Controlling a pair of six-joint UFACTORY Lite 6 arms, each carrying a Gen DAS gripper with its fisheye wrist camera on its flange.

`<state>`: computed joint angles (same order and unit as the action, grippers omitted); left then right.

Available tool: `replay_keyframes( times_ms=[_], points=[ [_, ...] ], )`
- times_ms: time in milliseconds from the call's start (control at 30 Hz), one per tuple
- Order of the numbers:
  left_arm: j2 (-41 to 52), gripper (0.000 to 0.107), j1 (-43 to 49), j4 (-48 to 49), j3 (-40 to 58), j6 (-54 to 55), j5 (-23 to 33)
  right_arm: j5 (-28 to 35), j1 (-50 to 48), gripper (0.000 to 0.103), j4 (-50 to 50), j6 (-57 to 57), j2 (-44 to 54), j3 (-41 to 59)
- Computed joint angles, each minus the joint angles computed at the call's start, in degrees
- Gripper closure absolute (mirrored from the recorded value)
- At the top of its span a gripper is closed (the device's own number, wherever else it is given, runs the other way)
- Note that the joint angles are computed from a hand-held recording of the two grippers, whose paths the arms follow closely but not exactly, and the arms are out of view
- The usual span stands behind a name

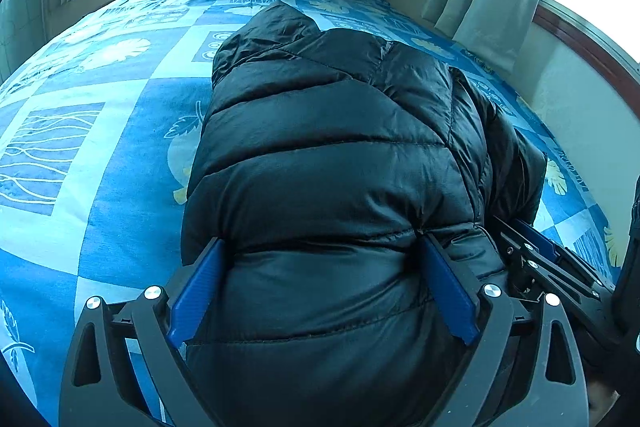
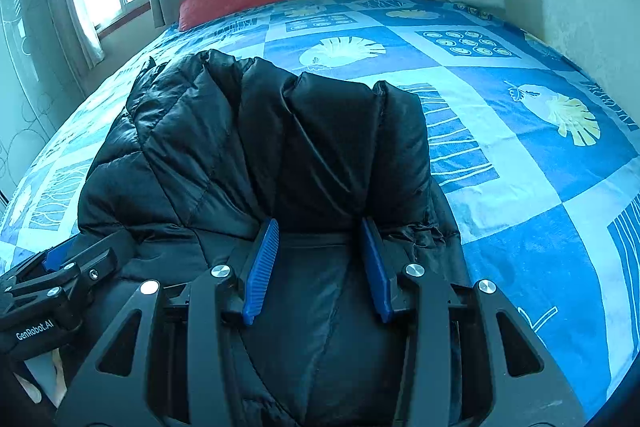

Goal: Fold large clothes

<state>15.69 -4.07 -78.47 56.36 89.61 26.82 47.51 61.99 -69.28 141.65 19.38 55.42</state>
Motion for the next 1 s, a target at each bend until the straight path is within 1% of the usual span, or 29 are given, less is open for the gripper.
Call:
replay_keyframes(
  times_ms=[200, 367, 467, 533, 567, 633, 700, 733, 767, 833, 933, 1000],
  points=[
    [-0.7, 0.014, 0.7, 3.6, 0.7, -3.6, 1.2, 1.4, 0.2, 0.061, 2.3, -3.6, 0.2, 2.1],
    [-1.7, 0.013, 2.3, 11.6, 2.7, -10.7, 4.2, 2.9, 1.8, 0.06, 4.1, -5.3, -2.2, 1.8],
    [-2.5, 0.013, 4.5, 15.6, 4.0, -14.6, 8.0, 5.2, 4.5, 0.056, 4.8, -3.7, -4.7, 1.1],
    [-3.0, 0.014, 7.2, 16.7, 4.5, -16.0, 11.5, 7.1, 6.4, 0.047, 5.1, -2.9, -6.0, 0.8],
    [-3.1, 0.014, 8.5, 16.9, 4.7, -16.4, 13.2, 8.0, 7.2, 0.046, 5.5, -3.0, -6.4, 1.0],
    [-3.3, 0.014, 11.4, 16.9, 4.6, -16.6, 16.2, 10.5, 9.6, 0.04, 6.8, -3.5, -7.2, 1.2],
    [-2.9, 0.014, 14.9, 17.2, 4.5, -17.0, 19.9, 12.8, 11.9, 0.039, 8.4, -3.9, -8.6, 0.5],
    [-2.3, 0.014, 17.1, 17.5, 4.6, -17.5, 22.6, 13.3, 12.7, 0.037, 9.0, -3.5, -9.2, -0.1],
    [-1.6, 0.014, 19.0, 17.8, 4.6, -17.9, 25.2, 13.4, 13.4, 0.034, 9.5, -2.6, -10.2, -1.2],
    [0.0, 0.014, 22.4, 18.3, 4.3, -18.4, 29.4, 10.9, 14.3, 0.031, 9.3, 1.6, -14.1, -6.3],
    [1.6, 0.014, 25.3, 17.6, 3.3, -18.0, 32.8, 7.1, 14.4, 0.027, 7.8, 8.3, -18.3, -13.0],
    [3.5, 0.014, 25.3, 17.3, 3.3, -18.1, 33.7, 3.8, 13.6, 0.023, 5.2, 13.4, -20.7, -17.3]
  ],
)
